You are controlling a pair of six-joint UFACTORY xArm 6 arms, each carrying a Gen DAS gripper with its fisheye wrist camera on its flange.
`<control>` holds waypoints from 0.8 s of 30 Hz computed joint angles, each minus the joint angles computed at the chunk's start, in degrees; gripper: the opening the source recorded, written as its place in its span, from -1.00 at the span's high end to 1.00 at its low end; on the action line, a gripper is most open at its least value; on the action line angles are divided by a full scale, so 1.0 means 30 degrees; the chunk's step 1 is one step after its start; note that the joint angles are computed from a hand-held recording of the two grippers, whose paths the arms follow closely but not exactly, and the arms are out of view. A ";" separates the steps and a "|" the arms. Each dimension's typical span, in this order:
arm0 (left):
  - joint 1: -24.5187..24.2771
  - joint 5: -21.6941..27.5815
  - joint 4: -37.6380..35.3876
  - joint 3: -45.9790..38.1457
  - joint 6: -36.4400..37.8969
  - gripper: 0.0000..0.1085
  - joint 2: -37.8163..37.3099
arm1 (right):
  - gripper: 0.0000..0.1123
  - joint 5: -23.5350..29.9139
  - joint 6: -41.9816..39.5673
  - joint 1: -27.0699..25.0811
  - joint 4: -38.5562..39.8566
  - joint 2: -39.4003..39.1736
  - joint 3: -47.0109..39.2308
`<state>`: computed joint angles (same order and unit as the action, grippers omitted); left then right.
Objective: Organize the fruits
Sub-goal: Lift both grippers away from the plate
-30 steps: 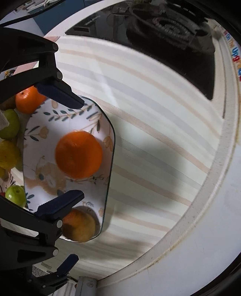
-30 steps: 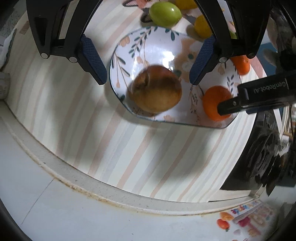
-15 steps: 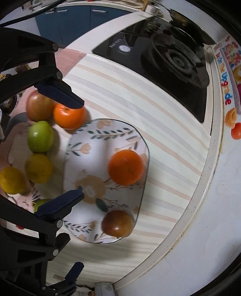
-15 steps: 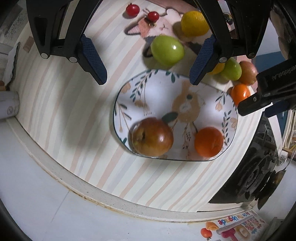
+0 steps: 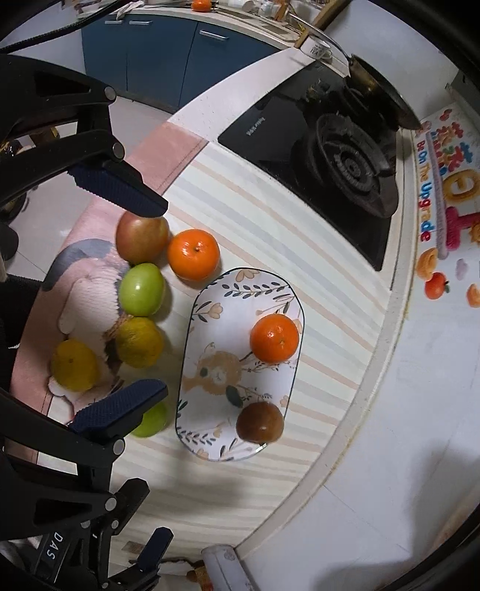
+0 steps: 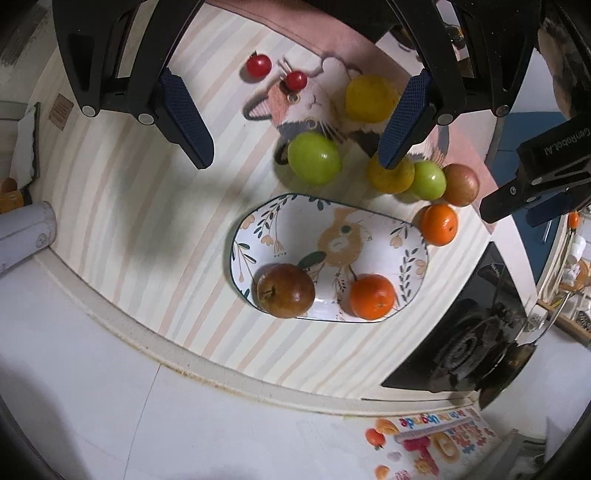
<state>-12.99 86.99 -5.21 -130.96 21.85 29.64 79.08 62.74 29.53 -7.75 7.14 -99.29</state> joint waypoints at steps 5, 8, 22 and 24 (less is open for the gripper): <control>0.0379 -0.0735 -0.0631 0.2535 0.0494 -0.65 -0.2357 | -0.65 0.0661 0.0366 0.0953 -0.0888 -0.0547 -0.0619; 0.0533 -0.1185 -0.0991 0.3831 0.0805 -0.65 -0.3669 | -0.65 0.1005 0.0585 0.1393 -0.1256 -0.0856 -0.1014; 0.1207 -0.1058 -0.2648 0.5491 0.1338 -0.65 -0.6284 | -0.65 0.1798 0.1551 0.2850 -0.2300 -0.1670 -0.2057; 0.1225 -0.0948 -0.2683 0.5365 0.1226 -0.65 -0.6155 | -0.65 0.1509 0.1621 0.2748 -0.1998 -0.1790 -0.1678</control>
<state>-9.31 84.15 -13.26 -114.86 25.53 11.18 83.61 67.60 37.78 -13.74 1.77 -104.32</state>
